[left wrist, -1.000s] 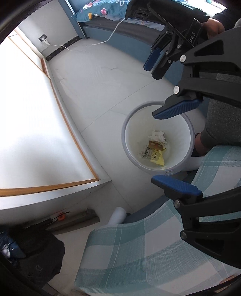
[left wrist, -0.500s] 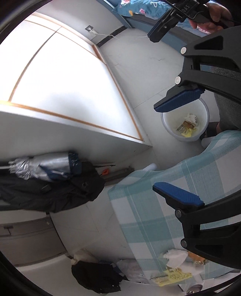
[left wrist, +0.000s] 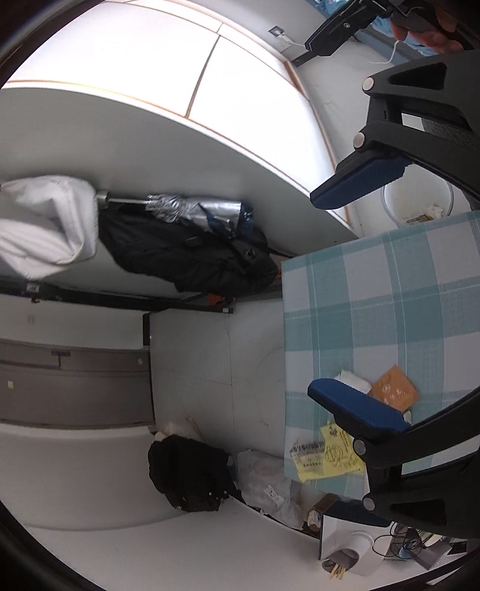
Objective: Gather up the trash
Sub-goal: 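Move both open tools back over the table, then close the right tool on another white tissue and lift it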
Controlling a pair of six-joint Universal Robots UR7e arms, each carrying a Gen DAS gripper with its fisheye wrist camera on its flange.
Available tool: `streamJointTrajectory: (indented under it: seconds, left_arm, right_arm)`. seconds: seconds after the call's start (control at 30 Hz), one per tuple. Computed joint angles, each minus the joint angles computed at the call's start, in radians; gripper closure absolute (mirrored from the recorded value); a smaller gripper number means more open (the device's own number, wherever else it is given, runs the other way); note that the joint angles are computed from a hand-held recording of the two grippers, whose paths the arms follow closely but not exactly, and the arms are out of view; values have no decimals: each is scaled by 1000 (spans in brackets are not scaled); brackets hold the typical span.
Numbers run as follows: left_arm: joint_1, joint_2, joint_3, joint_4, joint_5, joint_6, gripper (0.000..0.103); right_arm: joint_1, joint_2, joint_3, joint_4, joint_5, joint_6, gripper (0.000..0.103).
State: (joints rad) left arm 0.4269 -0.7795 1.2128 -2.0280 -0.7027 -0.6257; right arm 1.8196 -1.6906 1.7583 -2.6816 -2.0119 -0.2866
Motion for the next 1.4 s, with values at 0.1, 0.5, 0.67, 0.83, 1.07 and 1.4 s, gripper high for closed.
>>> streamJointTrajectory:
  seconds: [0.1, 0.5, 0.67, 0.83, 1.07, 1.4]
  left_arm:
    - [-1, -51, 53, -10, 53, -27, 11]
    - [51, -235, 253, -37, 146, -156, 10]
    - [86, -290, 307, -38, 143, -180, 10]
    - [130, -323, 325, -19, 121, -195, 10]
    - [185, -359, 346, 0, 82, -284, 10]
    - [224, -357, 311, 115, 50, -366, 10]
  right_arm:
    - [48, 38, -4, -25, 6, -17, 6]
    - [134, 225, -24, -51, 82, -50, 6]
    - [135, 290, -33, -42, 102, -58, 6]
    - [122, 362, -75, 17, 115, -67, 6]
    - [110, 475, -161, 126, 96, -104, 6]
    - [51, 622, -272, 327, 64, -10, 8]
